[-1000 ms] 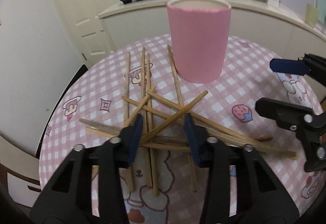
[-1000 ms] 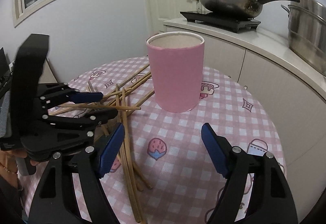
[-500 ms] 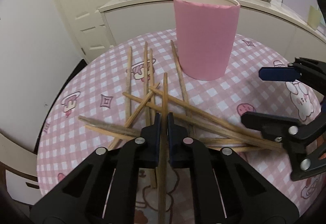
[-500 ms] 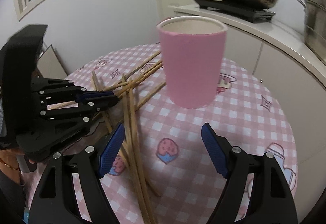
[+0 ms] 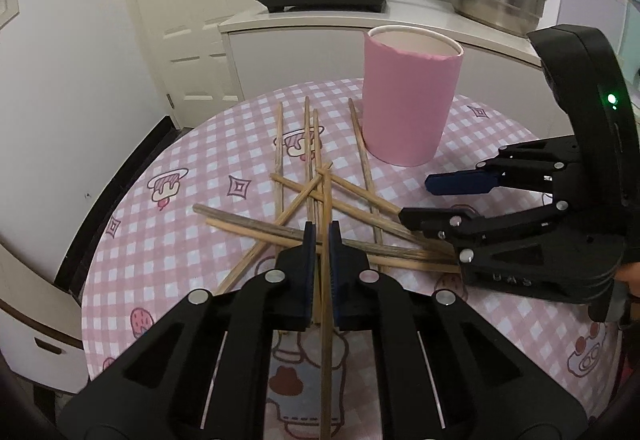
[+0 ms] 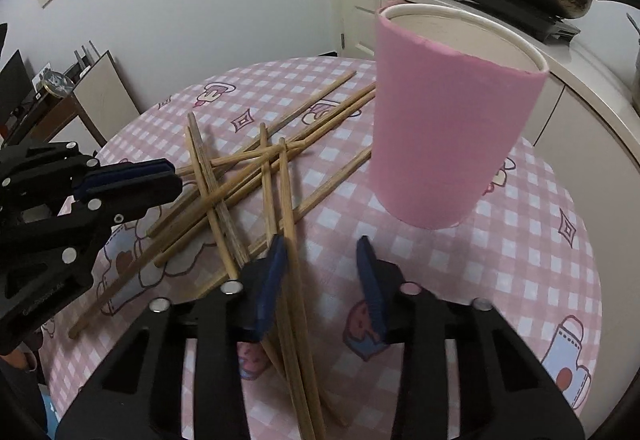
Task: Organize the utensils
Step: 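Close the left tool on one chopstick while the right tool grasps another chopstick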
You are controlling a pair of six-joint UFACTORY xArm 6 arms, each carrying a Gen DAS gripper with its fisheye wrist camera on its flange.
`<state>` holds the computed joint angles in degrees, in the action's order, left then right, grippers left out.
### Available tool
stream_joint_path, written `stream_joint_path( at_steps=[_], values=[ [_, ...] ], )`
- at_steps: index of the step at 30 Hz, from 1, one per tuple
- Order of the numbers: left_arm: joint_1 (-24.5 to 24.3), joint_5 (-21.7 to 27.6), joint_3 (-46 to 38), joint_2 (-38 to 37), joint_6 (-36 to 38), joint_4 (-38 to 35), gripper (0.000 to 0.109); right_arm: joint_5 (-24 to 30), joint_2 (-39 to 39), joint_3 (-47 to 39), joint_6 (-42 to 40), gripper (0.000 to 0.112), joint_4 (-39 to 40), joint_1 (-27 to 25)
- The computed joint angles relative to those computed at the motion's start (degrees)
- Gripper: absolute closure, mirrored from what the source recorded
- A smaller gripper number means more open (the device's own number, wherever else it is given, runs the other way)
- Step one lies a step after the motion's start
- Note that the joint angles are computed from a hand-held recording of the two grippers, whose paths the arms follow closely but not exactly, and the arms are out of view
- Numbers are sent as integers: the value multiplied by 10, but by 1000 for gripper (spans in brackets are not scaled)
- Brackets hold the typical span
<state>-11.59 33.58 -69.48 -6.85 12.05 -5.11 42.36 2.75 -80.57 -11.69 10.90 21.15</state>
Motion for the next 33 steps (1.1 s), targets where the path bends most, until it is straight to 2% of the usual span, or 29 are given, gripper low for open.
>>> stream_joint_path(
  at_steps=[3,6,8,25,27,28,29,30,33],
  values=[
    [1,7,-3,2,2,-7,102,36,20,-26,4,87,-3,-2],
    [2,11,-2,2,1,-18,102,39,25,-33,-6,89,17,-6],
    [5,26,-13,11,-3,-35,101,44,27,-37,-15,107,33,-9],
    [-2,67,-52,39,-42,-11,101,30,-22,12,-34,108,56,-13],
    [-6,64,-50,38,-48,4,90,28,-25,15,-36,108,59,-12],
    [-9,63,-50,38,-61,24,73,27,-25,16,-37,108,61,-11],
    [-11,56,-46,37,-69,36,51,26,-25,16,-38,108,61,-11],
    [-12,38,-35,31,-78,50,49,26,-26,18,-39,108,63,-11],
    [-9,41,-36,32,-73,40,50,23,-30,23,-41,108,66,-10]
  ],
)
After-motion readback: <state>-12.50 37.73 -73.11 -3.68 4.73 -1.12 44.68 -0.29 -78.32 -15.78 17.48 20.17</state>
